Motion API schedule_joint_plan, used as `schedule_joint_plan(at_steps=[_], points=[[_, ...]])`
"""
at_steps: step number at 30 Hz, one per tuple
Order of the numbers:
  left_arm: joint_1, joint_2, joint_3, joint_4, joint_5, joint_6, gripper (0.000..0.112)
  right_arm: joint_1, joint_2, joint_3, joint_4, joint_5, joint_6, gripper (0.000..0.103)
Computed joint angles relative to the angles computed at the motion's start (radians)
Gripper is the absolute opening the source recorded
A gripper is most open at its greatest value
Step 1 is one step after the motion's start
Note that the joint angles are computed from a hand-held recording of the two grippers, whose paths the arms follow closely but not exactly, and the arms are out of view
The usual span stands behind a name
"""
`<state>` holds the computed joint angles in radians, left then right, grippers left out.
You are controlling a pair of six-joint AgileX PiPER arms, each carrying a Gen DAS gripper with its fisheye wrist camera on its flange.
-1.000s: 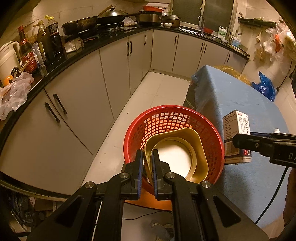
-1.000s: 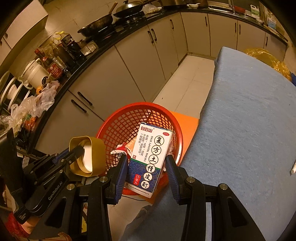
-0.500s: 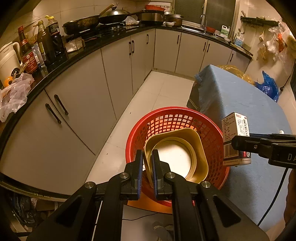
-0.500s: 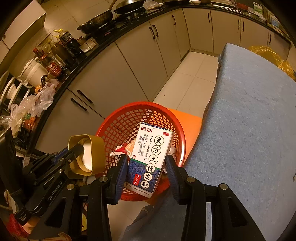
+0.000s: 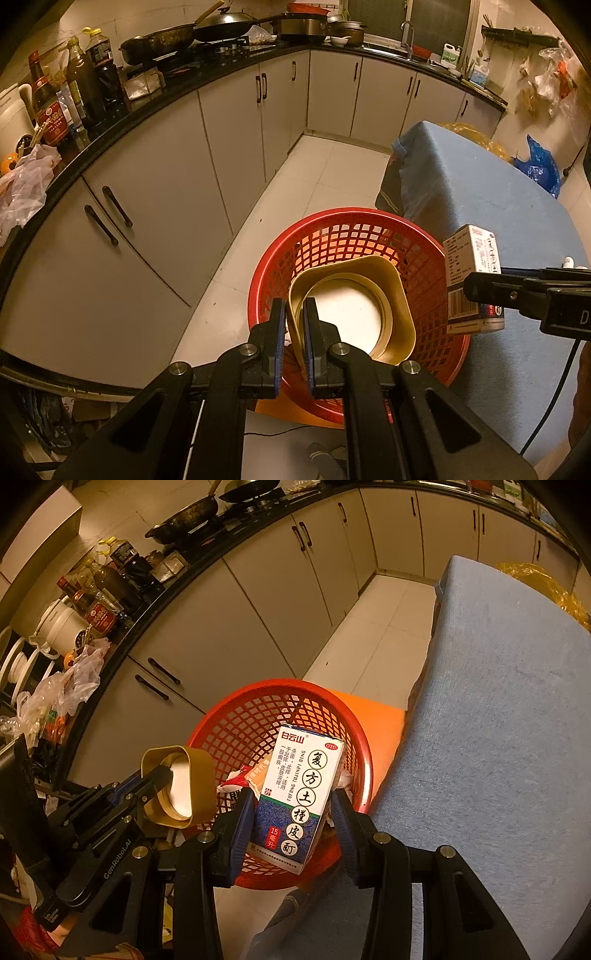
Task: Collect trash
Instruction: 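Open both tools to drop the tin and medicine box into the red basket, then move both open tools back over the table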
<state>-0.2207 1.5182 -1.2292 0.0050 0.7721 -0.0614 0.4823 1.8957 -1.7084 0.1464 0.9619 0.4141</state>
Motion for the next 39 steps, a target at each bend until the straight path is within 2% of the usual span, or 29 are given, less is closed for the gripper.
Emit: schedule_joint_plan(at_steps=[5, 9, 23, 25, 26, 30, 33, 36, 39], points=[[0.006, 0.004, -0.01, -0.014, -0.005, 0.016, 0.011, -0.004, -0.008, 0.006, -0.012, -0.003, 0.019, 0.048], [0.007, 0.002, -0.016, -0.017, -0.007, 0.014, 0.026, -0.009, -0.016, 0.011, -0.017, -0.006, 0.027, 0.048], [0.005, 0.008, -0.036, -0.003, 0.009, -0.005, 0.027, -0.019, -0.024, 0.02, -0.011, -0.004, 0.031, 0.048], [0.004, 0.009, -0.04, 0.002, 0.013, -0.012, 0.032, -0.021, -0.028, 0.023, -0.013, -0.002, 0.033, 0.049], [0.002, 0.008, -0.04, 0.006, 0.014, -0.018, 0.038, -0.02, -0.03, 0.025, -0.016, -0.002, 0.035, 0.05], [-0.002, 0.0, -0.037, 0.019, 0.012, -0.042, 0.056, -0.021, -0.044, 0.04, -0.037, 0.001, 0.051, 0.063], [-0.014, -0.007, -0.033, 0.046, 0.006, -0.079, 0.064, -0.023, -0.06, 0.058, -0.059, 0.008, 0.069, 0.07], [-0.039, -0.017, -0.028, 0.102, 0.003, -0.143, 0.075, -0.031, -0.09, 0.098, -0.073, 0.005, 0.083, 0.073], [-0.054, -0.025, -0.029, 0.117, 0.009, -0.175, 0.079, -0.043, -0.125, 0.142, -0.085, 0.0, 0.093, 0.075]])
